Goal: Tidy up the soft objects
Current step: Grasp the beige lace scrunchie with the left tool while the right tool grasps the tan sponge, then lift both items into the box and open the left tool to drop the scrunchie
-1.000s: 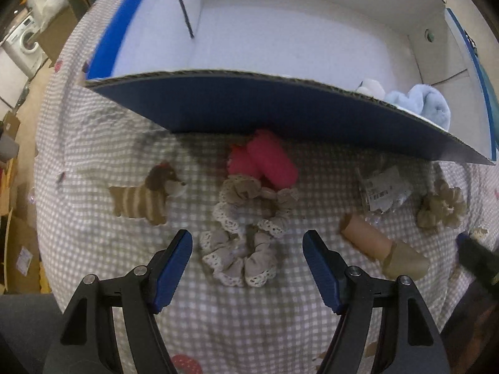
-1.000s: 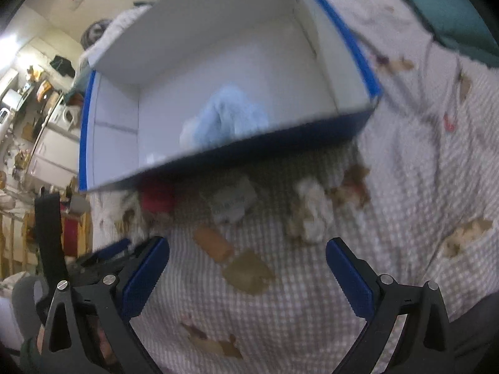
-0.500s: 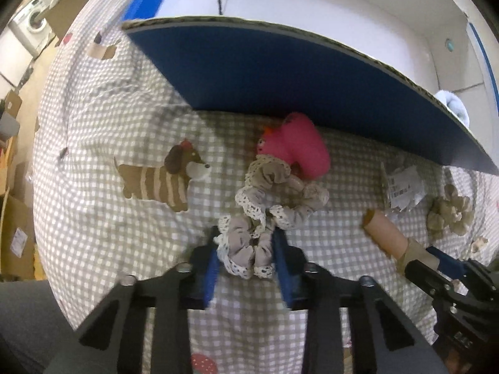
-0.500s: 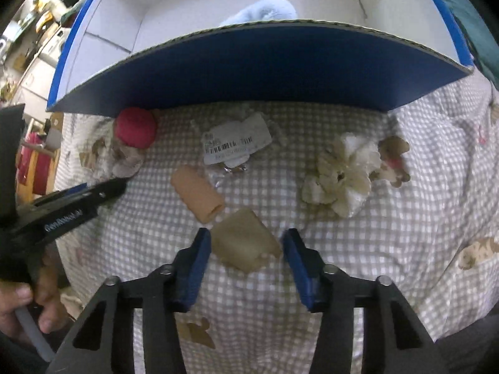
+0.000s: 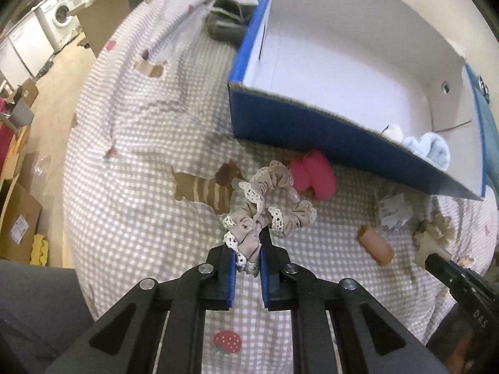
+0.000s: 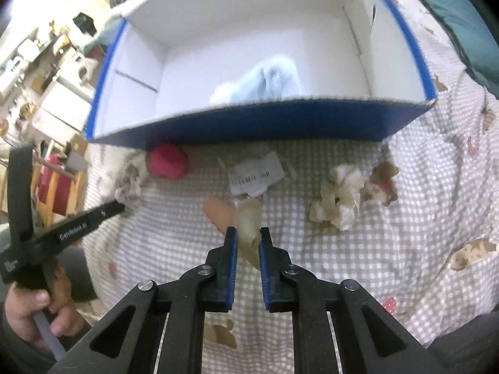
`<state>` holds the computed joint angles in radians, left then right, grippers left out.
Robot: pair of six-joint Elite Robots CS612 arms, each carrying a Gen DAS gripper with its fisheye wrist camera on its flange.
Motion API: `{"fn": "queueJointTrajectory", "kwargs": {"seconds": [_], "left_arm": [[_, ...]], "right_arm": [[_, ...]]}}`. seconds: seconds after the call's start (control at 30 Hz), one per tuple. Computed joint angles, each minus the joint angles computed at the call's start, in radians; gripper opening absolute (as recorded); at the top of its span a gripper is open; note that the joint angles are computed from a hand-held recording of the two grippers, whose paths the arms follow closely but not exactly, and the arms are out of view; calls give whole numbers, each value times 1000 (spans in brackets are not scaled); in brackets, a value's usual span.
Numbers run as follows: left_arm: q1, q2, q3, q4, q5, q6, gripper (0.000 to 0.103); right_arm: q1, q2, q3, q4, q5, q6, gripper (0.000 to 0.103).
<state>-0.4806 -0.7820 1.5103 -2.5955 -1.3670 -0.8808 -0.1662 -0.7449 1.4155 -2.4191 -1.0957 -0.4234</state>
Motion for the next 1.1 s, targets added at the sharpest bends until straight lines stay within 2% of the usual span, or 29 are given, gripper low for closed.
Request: {"fn": "queueJointTrajectory", "kwargs": {"seconds": [0.17, 0.57, 0.87, 1.0, 1.1], "left_arm": [[-10, -23, 29, -52, 14, -19, 11], [-38, -13, -7, 3, 98, -23, 11], [-45, -33, 7, 29, 201, -88, 11], [-57, -46, 25, -20, 216, -63, 11], [-75, -53, 33, -38, 293, -27, 11]], "right_arm": [[-12, -14, 17, -2, 21, -21, 15], [-8, -22, 41, -49, 79, -22, 15], [-3, -28, 53, -82, 99, -41, 15], [-10, -34, 62, -106, 136, -33, 15], [-16, -45, 76, -159, 154, -18, 15]]}}
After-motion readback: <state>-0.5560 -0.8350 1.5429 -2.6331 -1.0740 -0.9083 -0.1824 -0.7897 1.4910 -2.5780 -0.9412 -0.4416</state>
